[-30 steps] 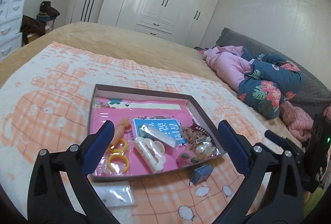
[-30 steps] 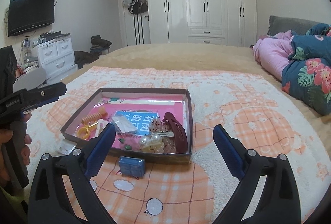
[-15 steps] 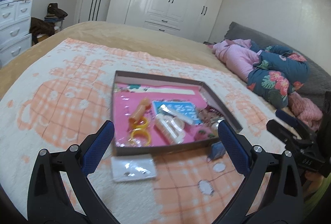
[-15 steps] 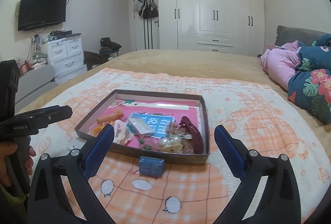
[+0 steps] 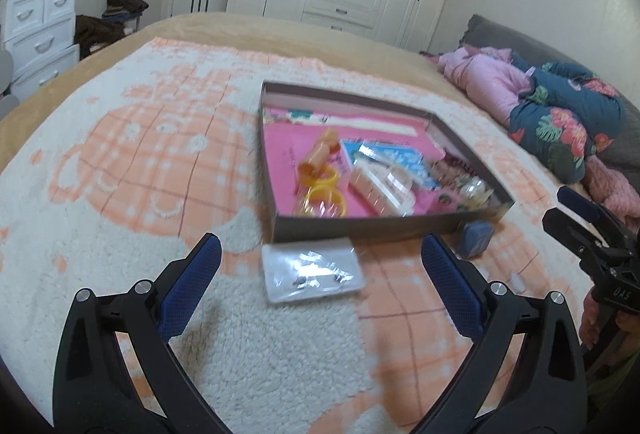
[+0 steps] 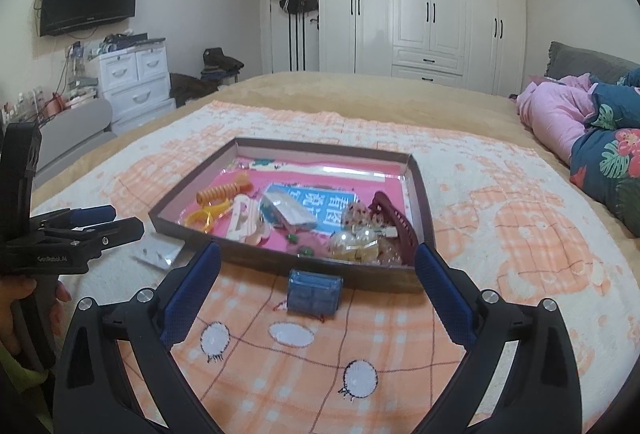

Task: Organize jewelry
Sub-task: 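Withdraw both tools from the box toward the blue case and earring card, then grasp the white earring card with left tool while right tool grasps blue plastic case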

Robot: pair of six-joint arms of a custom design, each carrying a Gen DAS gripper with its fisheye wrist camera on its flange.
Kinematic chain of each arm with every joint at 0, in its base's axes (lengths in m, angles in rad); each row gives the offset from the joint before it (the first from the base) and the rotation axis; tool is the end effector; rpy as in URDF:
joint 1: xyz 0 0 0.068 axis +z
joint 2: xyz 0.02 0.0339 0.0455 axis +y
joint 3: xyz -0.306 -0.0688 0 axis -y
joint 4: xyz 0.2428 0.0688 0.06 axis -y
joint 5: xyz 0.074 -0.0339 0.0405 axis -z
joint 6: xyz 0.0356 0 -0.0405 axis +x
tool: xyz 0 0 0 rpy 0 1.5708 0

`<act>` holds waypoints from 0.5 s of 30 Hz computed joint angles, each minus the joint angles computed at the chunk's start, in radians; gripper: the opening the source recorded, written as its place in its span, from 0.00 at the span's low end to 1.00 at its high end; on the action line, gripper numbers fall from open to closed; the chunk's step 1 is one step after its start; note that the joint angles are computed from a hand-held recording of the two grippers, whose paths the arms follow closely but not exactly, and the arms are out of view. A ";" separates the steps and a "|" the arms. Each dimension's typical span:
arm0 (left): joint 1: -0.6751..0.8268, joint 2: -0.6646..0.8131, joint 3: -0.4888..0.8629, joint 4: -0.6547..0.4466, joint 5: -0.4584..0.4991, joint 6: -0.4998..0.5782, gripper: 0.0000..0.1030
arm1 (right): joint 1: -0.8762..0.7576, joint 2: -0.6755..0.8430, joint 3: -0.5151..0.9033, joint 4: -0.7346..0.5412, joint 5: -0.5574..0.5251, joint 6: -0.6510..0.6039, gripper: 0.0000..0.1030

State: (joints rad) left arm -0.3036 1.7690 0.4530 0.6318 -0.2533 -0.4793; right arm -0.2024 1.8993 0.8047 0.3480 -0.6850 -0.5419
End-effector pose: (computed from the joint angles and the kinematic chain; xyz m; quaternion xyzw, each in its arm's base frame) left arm 0.2733 -0.0763 0.1251 -0.1326 0.8879 -0.0569 0.4368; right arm 0.3551 -0.0499 0.1459 -0.2784 0.8279 0.1495 0.4633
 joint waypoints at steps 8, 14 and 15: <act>0.019 0.078 0.035 -0.023 0.044 -0.025 0.89 | 0.034 0.092 0.047 -0.030 0.088 -0.020 0.92; 0.025 0.128 0.092 -0.071 0.067 -0.024 0.89 | 0.071 0.146 0.108 -0.093 0.155 -0.007 0.92; 0.025 0.133 0.097 -0.074 0.068 -0.025 0.89 | 0.076 0.155 0.124 -0.111 0.166 -0.002 0.91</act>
State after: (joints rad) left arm -0.2784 1.9024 0.5502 0.5575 -0.1849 -0.5043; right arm -0.1269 2.0543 0.9288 0.2365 -0.5193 -0.5438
